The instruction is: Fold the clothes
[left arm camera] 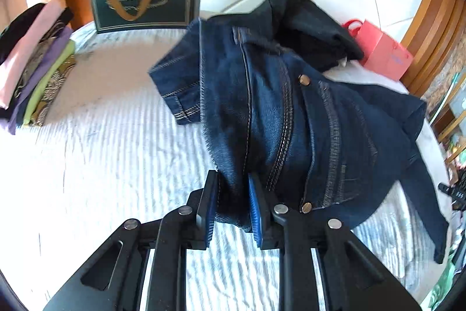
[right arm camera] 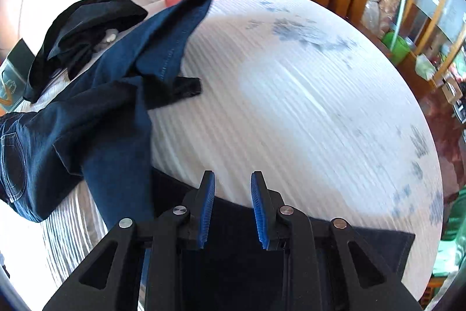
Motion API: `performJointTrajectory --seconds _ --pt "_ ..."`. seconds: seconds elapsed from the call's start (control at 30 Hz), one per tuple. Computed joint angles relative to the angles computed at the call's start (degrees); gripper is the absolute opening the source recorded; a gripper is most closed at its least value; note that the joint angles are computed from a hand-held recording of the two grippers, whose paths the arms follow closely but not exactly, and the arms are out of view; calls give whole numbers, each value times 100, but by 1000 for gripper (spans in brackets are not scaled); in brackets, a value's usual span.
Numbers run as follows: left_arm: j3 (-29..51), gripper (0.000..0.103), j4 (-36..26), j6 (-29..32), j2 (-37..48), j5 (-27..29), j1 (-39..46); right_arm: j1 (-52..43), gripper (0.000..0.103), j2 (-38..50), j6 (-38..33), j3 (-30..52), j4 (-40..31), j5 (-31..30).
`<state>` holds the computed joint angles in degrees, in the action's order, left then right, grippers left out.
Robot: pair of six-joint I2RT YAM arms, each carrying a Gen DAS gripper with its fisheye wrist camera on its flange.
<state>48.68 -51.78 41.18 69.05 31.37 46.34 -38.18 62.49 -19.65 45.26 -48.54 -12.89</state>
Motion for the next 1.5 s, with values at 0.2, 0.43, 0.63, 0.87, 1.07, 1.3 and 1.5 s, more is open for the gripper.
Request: performJointTrajectory --seconds 0.2,0.43,0.63,0.87,1.07,1.3,1.5 --pt "601 12 -959 1292 360 166 1187 -2716 50 -145 -1636 64 -786 -734" --pt "1415 12 -1796 2369 639 539 2311 -5058 51 42 -3209 468 -1537 -1203" --pt "2353 12 -1590 2676 1603 269 3148 -6277 56 831 -3835 919 -1567 -1213" --pt "2616 12 -1403 2895 2007 -13 3967 -5840 57 1909 -3378 1398 -1226 -1062" --pt "2066 12 -955 2629 1610 -147 3979 -4817 58 2274 -3046 1280 -730 -730" --pt "2259 12 -1093 2404 1498 -51 3870 -3998 14 1201 -3337 141 248 54" --pt "3009 12 -1813 2625 1508 332 3950 -3629 14 -378 -3622 225 655 -115"
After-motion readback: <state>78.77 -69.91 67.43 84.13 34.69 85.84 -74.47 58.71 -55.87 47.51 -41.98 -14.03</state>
